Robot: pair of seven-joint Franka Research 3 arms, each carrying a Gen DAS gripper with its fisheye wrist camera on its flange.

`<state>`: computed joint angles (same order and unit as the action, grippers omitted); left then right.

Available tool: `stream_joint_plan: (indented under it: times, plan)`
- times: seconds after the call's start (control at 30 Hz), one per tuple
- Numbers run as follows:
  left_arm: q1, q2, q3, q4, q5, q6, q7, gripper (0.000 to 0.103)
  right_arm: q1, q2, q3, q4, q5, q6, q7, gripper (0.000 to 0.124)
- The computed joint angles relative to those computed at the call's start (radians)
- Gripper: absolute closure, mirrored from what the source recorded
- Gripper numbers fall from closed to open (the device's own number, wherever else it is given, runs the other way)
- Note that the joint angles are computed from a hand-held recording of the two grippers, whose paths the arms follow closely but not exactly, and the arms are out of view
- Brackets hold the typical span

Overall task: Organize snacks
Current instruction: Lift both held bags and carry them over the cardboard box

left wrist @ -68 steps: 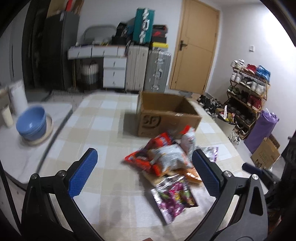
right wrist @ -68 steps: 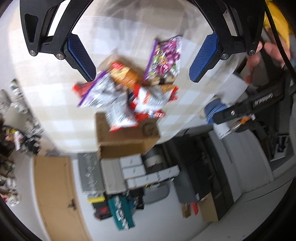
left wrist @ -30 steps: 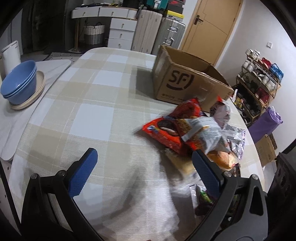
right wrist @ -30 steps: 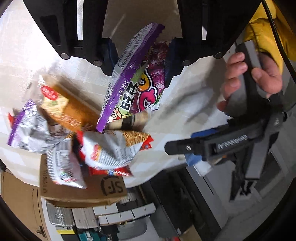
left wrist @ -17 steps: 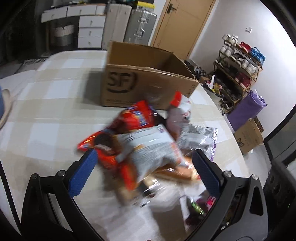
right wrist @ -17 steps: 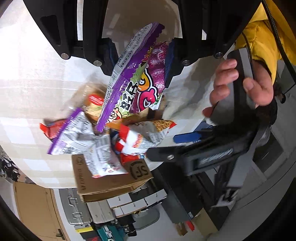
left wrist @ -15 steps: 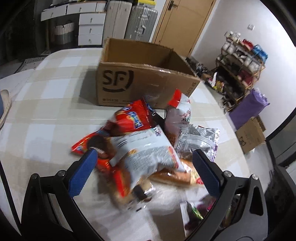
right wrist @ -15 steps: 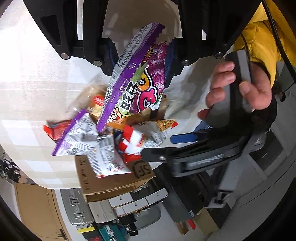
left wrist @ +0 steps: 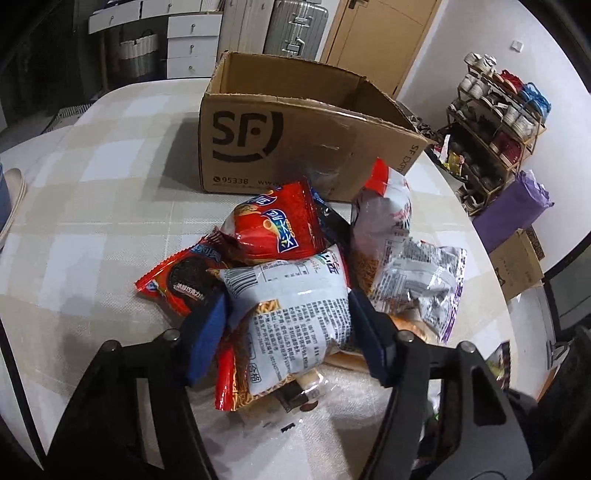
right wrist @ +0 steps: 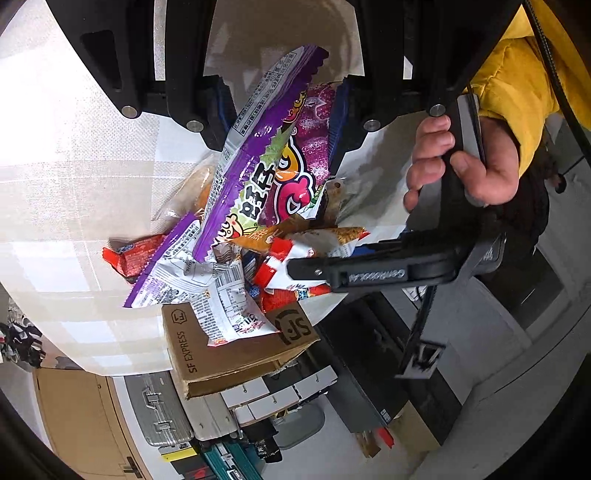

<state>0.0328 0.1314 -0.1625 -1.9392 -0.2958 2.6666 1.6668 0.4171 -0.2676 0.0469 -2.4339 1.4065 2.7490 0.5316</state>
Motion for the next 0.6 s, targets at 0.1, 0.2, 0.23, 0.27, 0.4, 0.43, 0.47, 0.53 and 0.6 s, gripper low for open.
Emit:
stream_joint_plan:
  times: [0.1,0.2,0.23,0.27,0.4,0.43,0.47,0.53,0.6]
  plan:
    - [0.002,-0.03,-0.002,-0.034,-0.019,0.021,0.028,0.045,0.002,-0.001,0.004,0.003,0.008,0.011,0.005,0.081]
    - [0.005,-0.069,0.005,-0.086,-0.076,0.034,0.082,0.046,0.006,-0.006,0.01,0.003,0.005,0.027,0.01,0.081]
    - [0.003,-0.081,0.01,-0.102,-0.086,0.038,0.09,0.046,0.008,-0.008,0.011,0.005,0.004,0.029,0.013,0.081]
    - [0.004,-0.102,0.015,-0.126,-0.115,0.042,0.116,0.046,0.01,-0.009,0.01,0.005,0.007,0.031,0.009,0.081]
    - [-0.009,-0.154,0.045,-0.175,-0.207,0.045,0.189,0.046,0.021,-0.016,0.016,0.009,-0.003,0.052,0.024,0.081]
    - [-0.014,-0.168,0.053,-0.188,-0.224,0.047,0.206,0.046,0.024,-0.017,0.017,0.011,-0.005,0.057,0.026,0.081]
    - [-0.019,-0.184,0.062,-0.199,-0.246,0.051,0.226,0.046,0.028,-0.022,0.018,0.008,-0.003,0.063,0.026,0.081]
    - [-0.029,-0.208,0.081,-0.215,-0.272,0.053,0.253,0.046,0.034,-0.029,0.017,0.009,0.002,0.072,0.023,0.081]
    - [-0.039,-0.237,0.098,-0.234,-0.29,0.062,0.271,0.046,0.04,-0.031,0.014,0.014,0.015,0.079,0.013,0.081]
